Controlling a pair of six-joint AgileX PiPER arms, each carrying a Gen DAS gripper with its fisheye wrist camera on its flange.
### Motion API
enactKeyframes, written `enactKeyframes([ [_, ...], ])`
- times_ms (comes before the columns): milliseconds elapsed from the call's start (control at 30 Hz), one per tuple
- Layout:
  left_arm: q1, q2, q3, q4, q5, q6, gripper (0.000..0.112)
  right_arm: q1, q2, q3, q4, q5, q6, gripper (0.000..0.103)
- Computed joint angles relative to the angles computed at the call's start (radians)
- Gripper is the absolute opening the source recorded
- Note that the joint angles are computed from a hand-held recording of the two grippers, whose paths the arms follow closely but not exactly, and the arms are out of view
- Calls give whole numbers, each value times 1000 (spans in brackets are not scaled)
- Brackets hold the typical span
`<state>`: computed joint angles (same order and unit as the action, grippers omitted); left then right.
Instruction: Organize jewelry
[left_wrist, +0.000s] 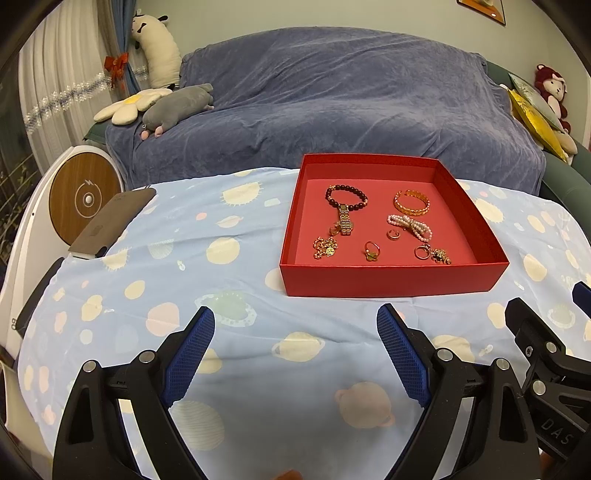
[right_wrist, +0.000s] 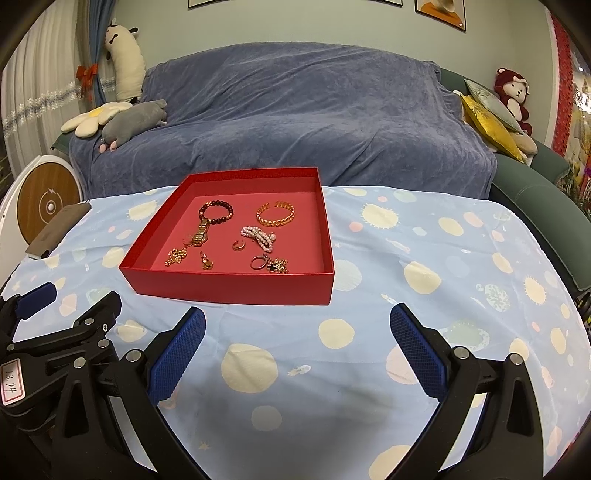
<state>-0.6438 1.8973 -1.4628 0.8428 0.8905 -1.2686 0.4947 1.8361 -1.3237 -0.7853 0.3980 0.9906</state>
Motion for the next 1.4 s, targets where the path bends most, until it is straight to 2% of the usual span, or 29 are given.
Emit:
enactKeyframes([
  [667, 7, -4, -2, -9, -6, 10, 87, 2, -4, 14, -38, -12, 52, 98],
  [800, 0, -2, -5, 1, -1, 0, 87, 7, -9, 26, -87, -15, 109, 98],
  [1400, 2, -10, 19, 3, -26, -31, 88, 2, -12, 31, -70, -33, 102, 98],
])
